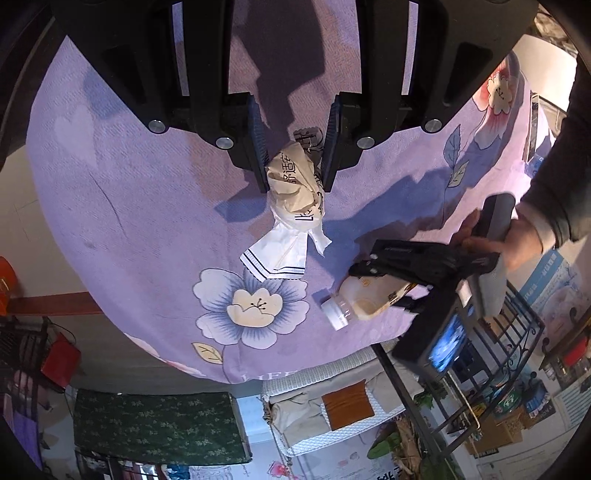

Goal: Collect trash
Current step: 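Carry the bottle with the left tool while the right tool drops the wrapper into the bin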

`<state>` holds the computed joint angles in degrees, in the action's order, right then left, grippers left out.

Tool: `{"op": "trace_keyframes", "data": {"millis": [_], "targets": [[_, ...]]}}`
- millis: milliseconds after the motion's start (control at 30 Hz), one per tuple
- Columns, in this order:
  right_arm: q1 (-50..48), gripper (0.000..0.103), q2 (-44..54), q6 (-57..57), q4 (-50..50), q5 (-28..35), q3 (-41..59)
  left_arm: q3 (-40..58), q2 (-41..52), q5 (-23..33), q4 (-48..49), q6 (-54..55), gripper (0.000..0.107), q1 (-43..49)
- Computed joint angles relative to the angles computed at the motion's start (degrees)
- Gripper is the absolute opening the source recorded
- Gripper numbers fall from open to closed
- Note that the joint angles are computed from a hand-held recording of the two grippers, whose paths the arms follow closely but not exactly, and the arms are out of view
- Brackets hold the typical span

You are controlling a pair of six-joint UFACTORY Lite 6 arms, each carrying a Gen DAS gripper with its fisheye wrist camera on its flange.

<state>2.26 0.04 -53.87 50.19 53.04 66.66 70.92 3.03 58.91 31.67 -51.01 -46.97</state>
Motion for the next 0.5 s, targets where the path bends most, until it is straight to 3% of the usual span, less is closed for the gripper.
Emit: {"op": "trace_keyframes", "data": {"millis": [67, 233, 500], "targets": [[-1.14, 0.029, -1.41, -0.26, 0.44, 0.37, -1.42, -1.5, -1.34, 5.08, 5.46, -10.81, 0.06, -7.56], [-2.97, 0.029, -6.0, -1.25, 0.73, -0.41, -5.44, -3.09, -4.71, 11.41, 7.7, -28.88, 0.06, -20.41], [-8.42, 0.029, -12.81, -4.59, 2.14, 2.14, -11.61, 3.64, -0.52, 16.03, 13.31, -42.52, 0.061, -30.16]]}}
